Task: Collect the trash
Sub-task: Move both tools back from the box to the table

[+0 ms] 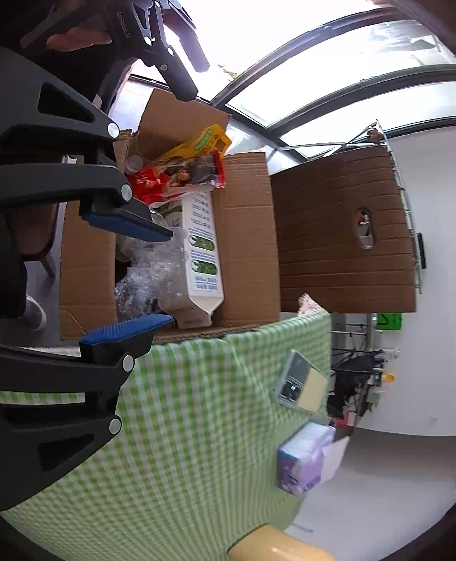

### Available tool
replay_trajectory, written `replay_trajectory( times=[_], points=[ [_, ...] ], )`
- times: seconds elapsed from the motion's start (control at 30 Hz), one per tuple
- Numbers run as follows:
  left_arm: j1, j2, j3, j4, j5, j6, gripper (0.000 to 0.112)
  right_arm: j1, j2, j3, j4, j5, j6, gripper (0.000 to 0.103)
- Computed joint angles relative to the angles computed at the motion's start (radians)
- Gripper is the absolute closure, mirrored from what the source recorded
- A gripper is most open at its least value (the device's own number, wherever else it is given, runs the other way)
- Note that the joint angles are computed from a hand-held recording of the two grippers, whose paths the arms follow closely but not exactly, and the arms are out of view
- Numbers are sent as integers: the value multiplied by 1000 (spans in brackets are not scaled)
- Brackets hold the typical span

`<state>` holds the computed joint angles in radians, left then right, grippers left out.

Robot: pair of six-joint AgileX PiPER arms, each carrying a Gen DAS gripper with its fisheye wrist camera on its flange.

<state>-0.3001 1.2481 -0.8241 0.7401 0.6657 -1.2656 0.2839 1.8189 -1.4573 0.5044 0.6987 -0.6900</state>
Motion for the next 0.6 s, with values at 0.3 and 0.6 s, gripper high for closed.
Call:
replay_trajectory(
  times=[0.3,0.6],
  points=[
    [-419,15,-145,407,403,-374,17,-251,-285,262,565,-111,-558,33],
    [-600,294,-426,520,401,-376,17,-671,-304,300,767,-15,-775,20]
  ],
)
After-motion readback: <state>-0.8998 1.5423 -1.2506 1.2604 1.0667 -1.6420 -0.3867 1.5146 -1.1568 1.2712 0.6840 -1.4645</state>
